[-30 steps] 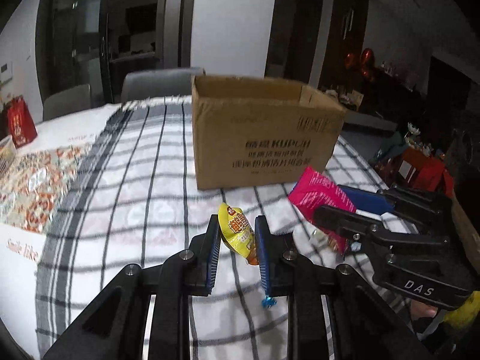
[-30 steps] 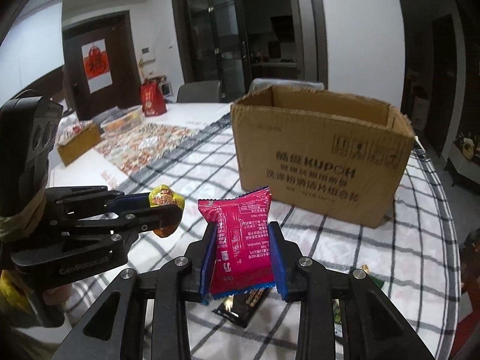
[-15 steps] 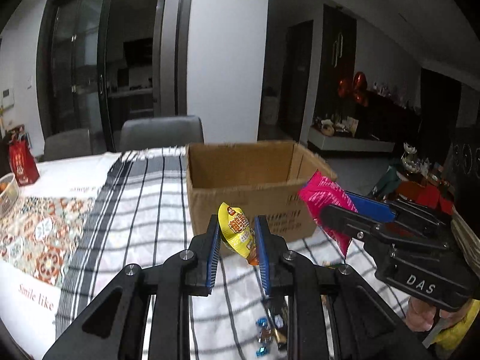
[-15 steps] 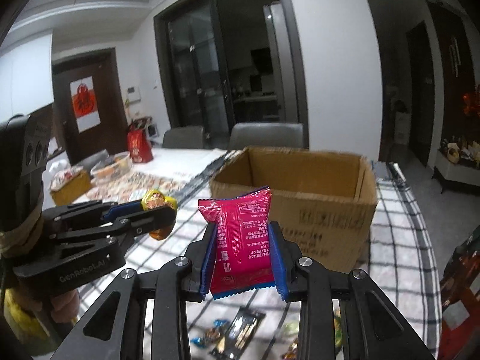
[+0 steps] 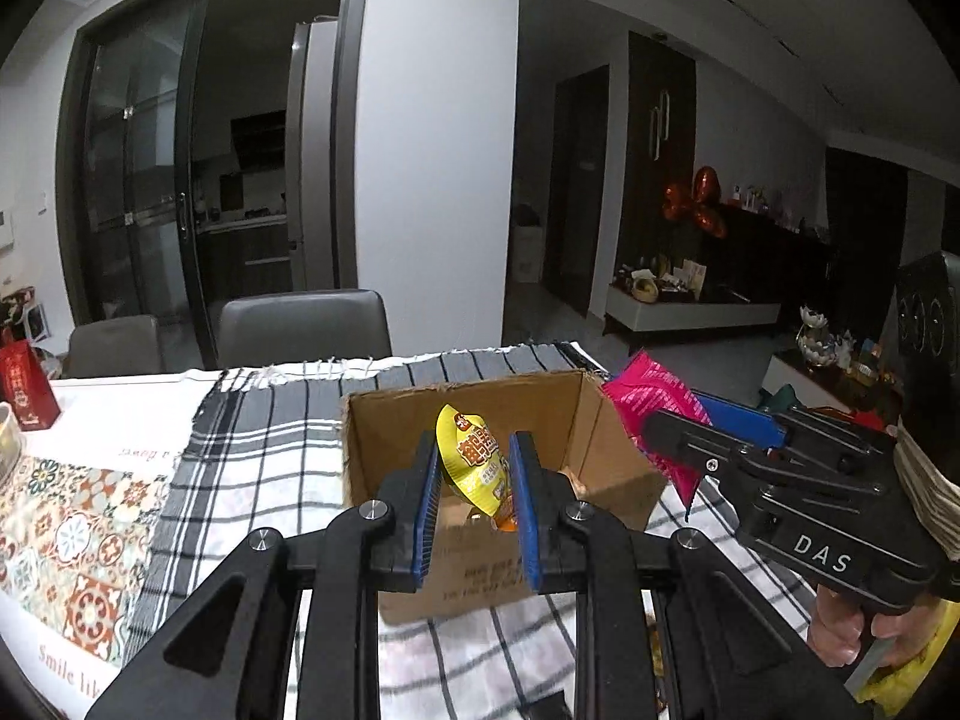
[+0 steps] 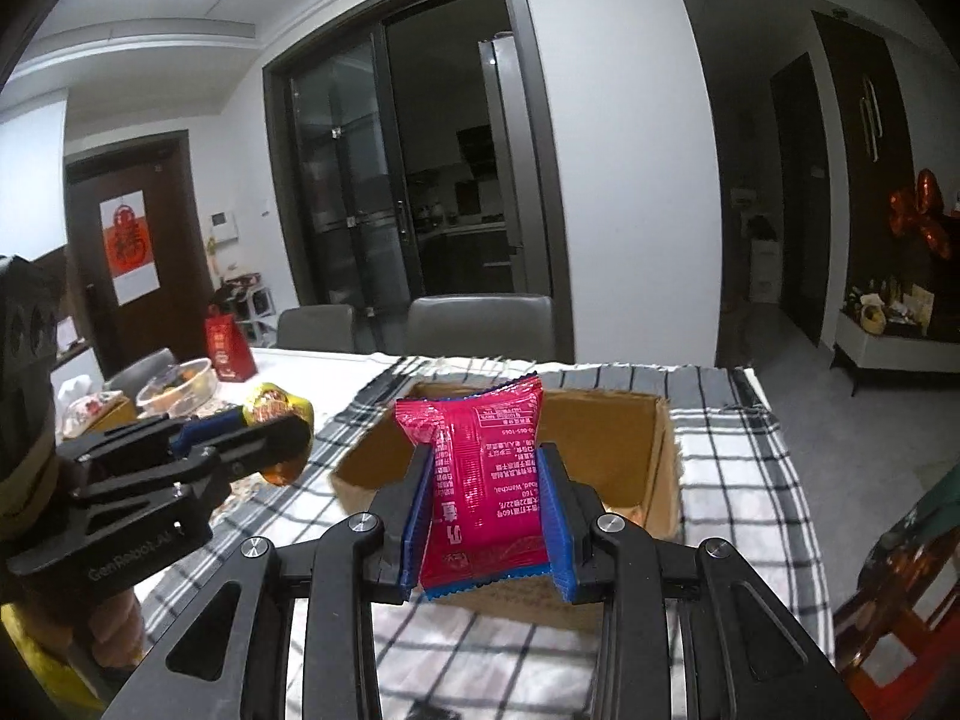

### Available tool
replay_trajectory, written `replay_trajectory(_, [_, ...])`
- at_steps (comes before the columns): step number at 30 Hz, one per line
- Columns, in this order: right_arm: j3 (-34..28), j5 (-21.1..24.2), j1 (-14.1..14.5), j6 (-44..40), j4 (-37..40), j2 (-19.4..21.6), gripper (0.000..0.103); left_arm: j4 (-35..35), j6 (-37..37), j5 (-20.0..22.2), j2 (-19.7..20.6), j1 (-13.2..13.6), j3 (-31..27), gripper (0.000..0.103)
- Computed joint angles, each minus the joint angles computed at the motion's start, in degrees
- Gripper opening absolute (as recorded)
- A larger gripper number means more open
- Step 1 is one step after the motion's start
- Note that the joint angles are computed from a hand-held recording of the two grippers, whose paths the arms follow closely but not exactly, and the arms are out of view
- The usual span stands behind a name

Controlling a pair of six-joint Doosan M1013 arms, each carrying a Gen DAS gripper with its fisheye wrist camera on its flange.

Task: Organize snacks
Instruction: 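Carry the yellow candy and pink chip bag over the box and open both tools, then move both open tools back toward the remaining snacks on the cloth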

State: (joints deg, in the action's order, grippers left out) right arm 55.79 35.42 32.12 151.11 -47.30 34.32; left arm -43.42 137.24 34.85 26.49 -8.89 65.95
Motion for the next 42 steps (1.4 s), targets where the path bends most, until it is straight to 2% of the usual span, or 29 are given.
replay_trajectory(14, [-6.0, 3.8, -2.5, -6.8, 6.2, 3.7, 0.034, 12.3, -11.1, 3.4, 7.1, -2.2, -11.1, 0.024])
replay_trajectory(15, [-6.4, 4.2, -2.5, -6.8, 6.2, 4.0, 0.035, 13.1, -11.9, 3.5, 7.4, -2.3, -11.7, 0.026])
replay_trajectory(17, [-7.1, 5.4, -2.6, -6.3, 5.5, 4.5, 0.037, 16.0, -14.4, 3.4, 7.8, -2.7, -12.4, 0.040])
replay_trajectory(18, [-7.5, 5.9, -2.6, -6.5, 5.6, 4.7, 0.048, 16.6, -14.8, 3.3, 7.8, -2.7, -12.3, 0.049])
replay_trajectory(20, [-7.7, 7.0, -2.5, -4.9, 4.0, 4.9, 0.055, 17.1, -15.0, 3.0, 7.7, -2.6, -11.9, 0.054])
replay_trajectory(25, [-6.5, 7.6, -1.9, -4.7, 2.8, 4.2, 0.055, 16.5, -14.8, 2.6, 5.8, -2.1, -9.0, 0.055])
replay_trajectory(32, [-2.0, 6.1, -0.2, -2.3, 0.3, 1.6, 0.055, 12.0, -9.0, -1.7, 1.1, -1.4, -1.5, 0.055])
replay_trajectory(39, [2.2, 5.8, 1.4, 2.1, -2.3, -0.8, 0.055, 8.4, -5.0, -2.5, -2.3, -0.7, 3.4, 0.055])
replay_trajectory(42, [3.9, 5.6, 1.9, 4.5, -3.5, -1.8, 0.055, 6.4, -3.3, -4.3, -4.0, -0.5, 6.3, 0.055])
